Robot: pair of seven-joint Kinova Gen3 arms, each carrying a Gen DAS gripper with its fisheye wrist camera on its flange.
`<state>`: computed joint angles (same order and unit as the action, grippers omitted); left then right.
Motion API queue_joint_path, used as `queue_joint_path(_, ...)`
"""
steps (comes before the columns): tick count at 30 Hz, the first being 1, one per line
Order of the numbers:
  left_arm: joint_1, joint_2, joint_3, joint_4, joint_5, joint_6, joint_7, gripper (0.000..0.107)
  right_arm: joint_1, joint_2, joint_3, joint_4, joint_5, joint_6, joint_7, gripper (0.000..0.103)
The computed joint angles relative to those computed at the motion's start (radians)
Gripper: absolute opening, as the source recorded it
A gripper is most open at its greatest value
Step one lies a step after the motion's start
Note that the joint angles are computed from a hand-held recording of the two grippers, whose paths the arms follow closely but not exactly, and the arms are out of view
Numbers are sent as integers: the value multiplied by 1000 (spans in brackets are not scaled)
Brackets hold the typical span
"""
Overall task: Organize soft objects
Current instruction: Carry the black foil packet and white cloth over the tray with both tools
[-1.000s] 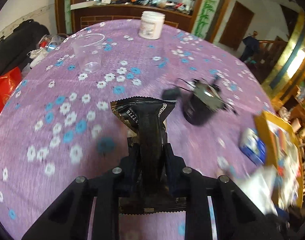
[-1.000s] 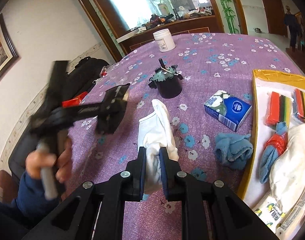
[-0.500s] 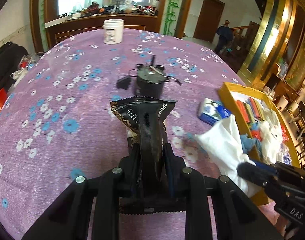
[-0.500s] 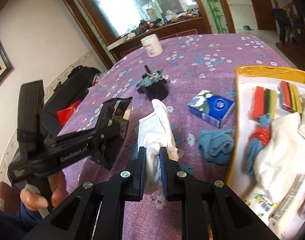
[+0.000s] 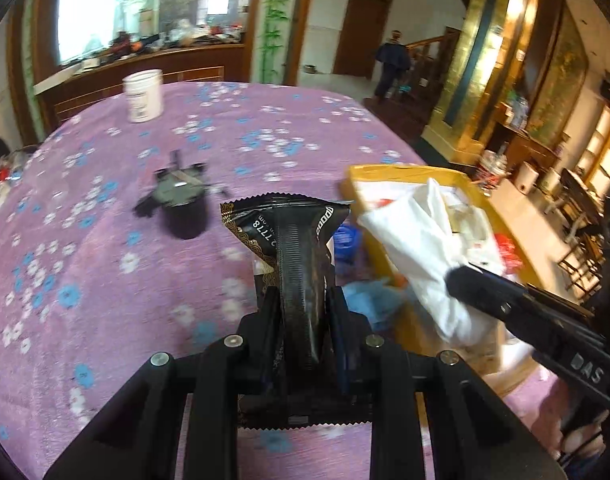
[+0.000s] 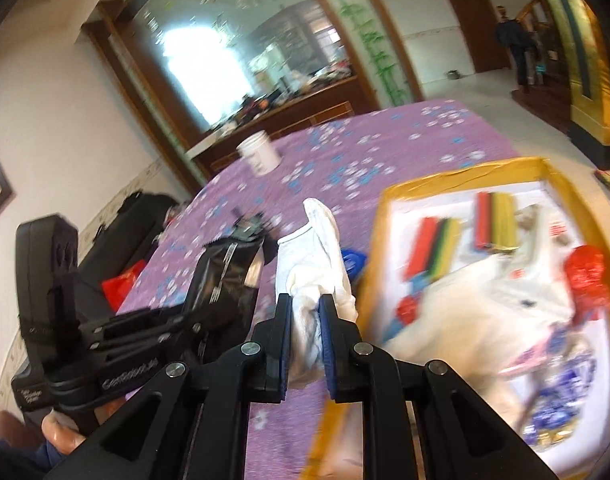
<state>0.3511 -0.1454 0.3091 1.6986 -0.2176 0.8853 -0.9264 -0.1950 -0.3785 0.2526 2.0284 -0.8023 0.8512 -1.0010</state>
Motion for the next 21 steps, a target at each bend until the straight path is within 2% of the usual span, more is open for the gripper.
queue_joint_path(7,83,114,14,-97,36,-11,-60,23,77,-3,78,-3,33,-7,-27,15)
queue_joint_path(14,195,232,-8,-184,-7,-11,-59,23,157,43,86,-33,113,-25,-104,15)
queue_joint_path(21,275,302,-58,-233,-66,-11,-22,24,221,103,74,-50,154,-25,-149,15)
